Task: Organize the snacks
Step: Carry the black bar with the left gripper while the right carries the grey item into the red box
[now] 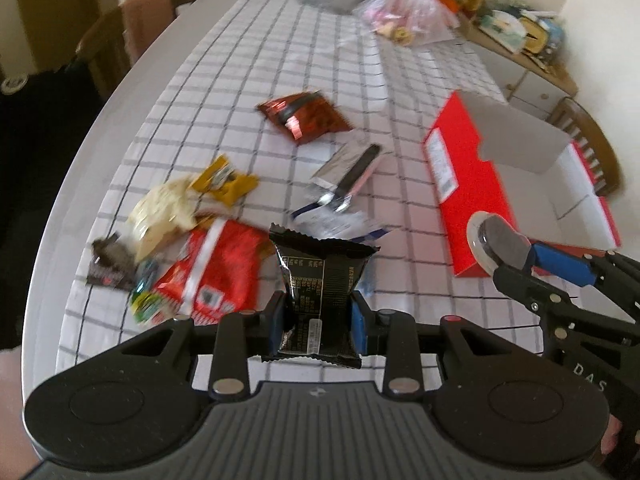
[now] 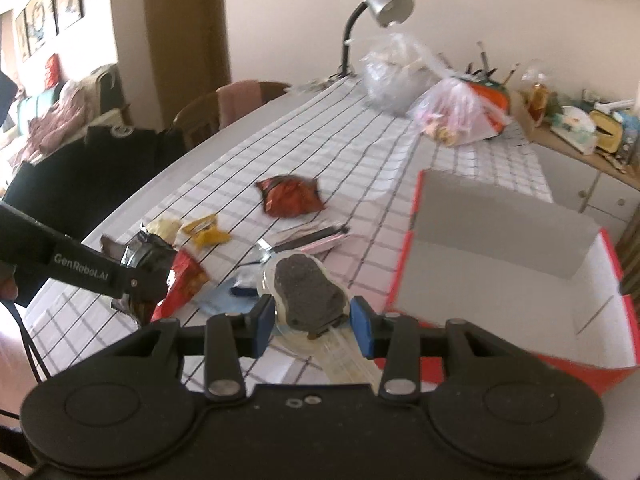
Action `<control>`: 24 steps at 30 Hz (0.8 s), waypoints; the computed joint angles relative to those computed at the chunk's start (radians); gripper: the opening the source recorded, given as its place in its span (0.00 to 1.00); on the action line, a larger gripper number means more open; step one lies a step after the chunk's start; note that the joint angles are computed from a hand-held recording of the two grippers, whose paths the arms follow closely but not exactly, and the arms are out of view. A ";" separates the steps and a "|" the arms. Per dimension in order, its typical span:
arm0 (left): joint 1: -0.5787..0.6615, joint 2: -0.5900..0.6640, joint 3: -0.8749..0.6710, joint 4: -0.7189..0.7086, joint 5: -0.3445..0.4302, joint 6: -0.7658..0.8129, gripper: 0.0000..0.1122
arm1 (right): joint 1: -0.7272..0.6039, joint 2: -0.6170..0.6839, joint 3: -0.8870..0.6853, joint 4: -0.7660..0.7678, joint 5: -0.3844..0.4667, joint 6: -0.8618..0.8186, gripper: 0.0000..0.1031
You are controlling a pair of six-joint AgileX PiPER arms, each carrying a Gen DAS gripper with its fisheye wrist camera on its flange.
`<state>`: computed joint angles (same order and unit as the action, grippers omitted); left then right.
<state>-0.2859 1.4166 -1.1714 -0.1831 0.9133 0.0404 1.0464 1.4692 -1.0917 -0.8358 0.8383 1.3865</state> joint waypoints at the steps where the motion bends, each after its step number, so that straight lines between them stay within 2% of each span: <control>1: -0.019 0.005 -0.016 0.006 0.003 -0.007 0.29 | -0.006 -0.013 0.006 -0.003 0.008 0.002 0.38; 8: -0.157 0.071 -0.146 0.070 0.011 -0.079 0.29 | -0.068 -0.102 0.055 -0.023 0.047 0.010 0.38; 16: -0.299 0.218 -0.359 0.142 0.054 -0.136 0.29 | -0.196 -0.198 0.130 -0.011 0.054 -0.019 0.38; 18: -0.328 0.263 -0.420 0.159 0.071 -0.148 0.29 | -0.236 -0.214 0.151 0.001 0.045 -0.034 0.38; 21: -0.361 0.334 -0.516 0.171 0.105 -0.156 0.29 | -0.343 -0.234 0.177 0.072 -0.017 -0.099 0.38; 24: -0.391 0.427 -0.643 0.176 0.172 -0.159 0.29 | -0.405 -0.238 0.203 0.095 -0.040 -0.142 0.38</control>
<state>-0.6768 1.8440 -1.8148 -0.0070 1.0856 -0.1189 0.6413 1.2314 -0.8884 -0.7411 0.7982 1.2449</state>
